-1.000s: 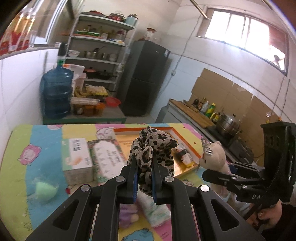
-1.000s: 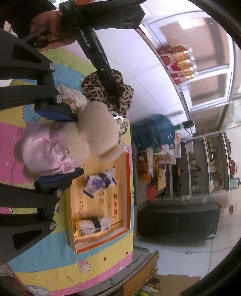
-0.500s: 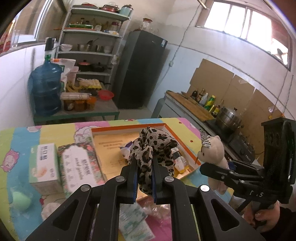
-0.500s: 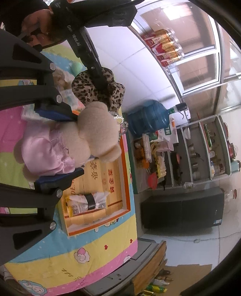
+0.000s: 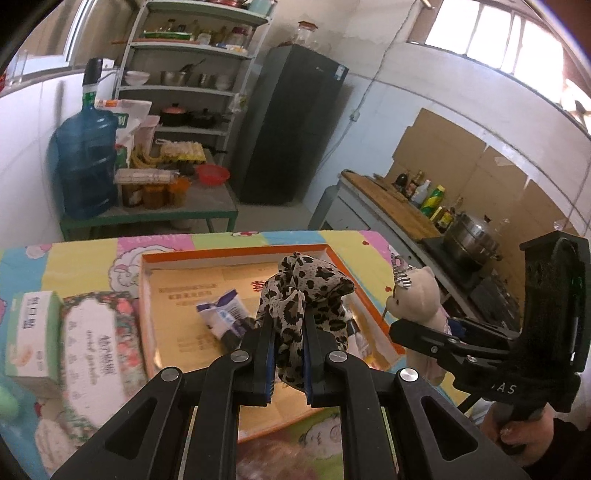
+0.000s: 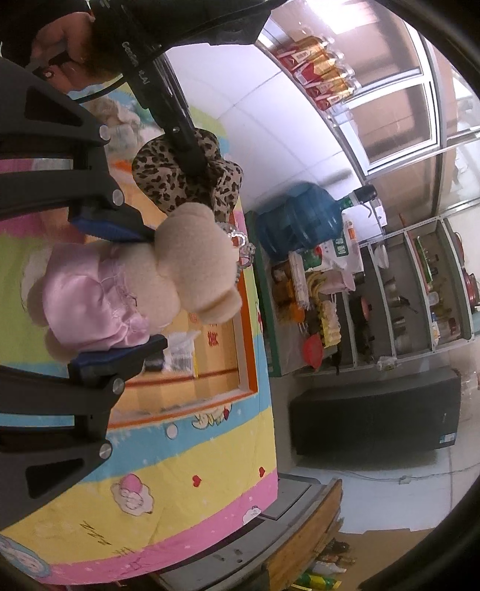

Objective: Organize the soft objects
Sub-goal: 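Carry the scrunchie and the teddy bear over the cardboard box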

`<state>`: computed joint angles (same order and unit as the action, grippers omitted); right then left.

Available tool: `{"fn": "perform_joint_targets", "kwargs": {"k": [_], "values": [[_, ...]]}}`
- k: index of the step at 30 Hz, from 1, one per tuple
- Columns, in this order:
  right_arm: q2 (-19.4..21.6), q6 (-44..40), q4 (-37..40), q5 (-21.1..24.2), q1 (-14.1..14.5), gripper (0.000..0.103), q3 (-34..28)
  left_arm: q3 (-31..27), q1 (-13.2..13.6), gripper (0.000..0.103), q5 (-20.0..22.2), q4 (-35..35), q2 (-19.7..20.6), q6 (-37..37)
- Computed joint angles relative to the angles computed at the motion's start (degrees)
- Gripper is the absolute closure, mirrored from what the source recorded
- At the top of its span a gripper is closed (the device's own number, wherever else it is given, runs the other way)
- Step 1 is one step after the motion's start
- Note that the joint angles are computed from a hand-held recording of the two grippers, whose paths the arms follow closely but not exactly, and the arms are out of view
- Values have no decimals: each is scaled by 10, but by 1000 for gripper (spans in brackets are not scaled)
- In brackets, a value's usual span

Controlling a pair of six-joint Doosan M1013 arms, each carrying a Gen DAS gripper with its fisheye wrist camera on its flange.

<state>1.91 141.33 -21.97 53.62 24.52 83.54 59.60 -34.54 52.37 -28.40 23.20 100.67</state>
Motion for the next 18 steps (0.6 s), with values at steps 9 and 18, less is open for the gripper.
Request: {"fn": "perform_joint_targets", "kwargs": {"k": [9,18], "values": [[3,-81,57,-6,-52,54,14,-30,-30,92,3,59,31,-66],[15,-148,124,-20,-91,53,25,-65,-46,91,21,120,67,-119]]}}
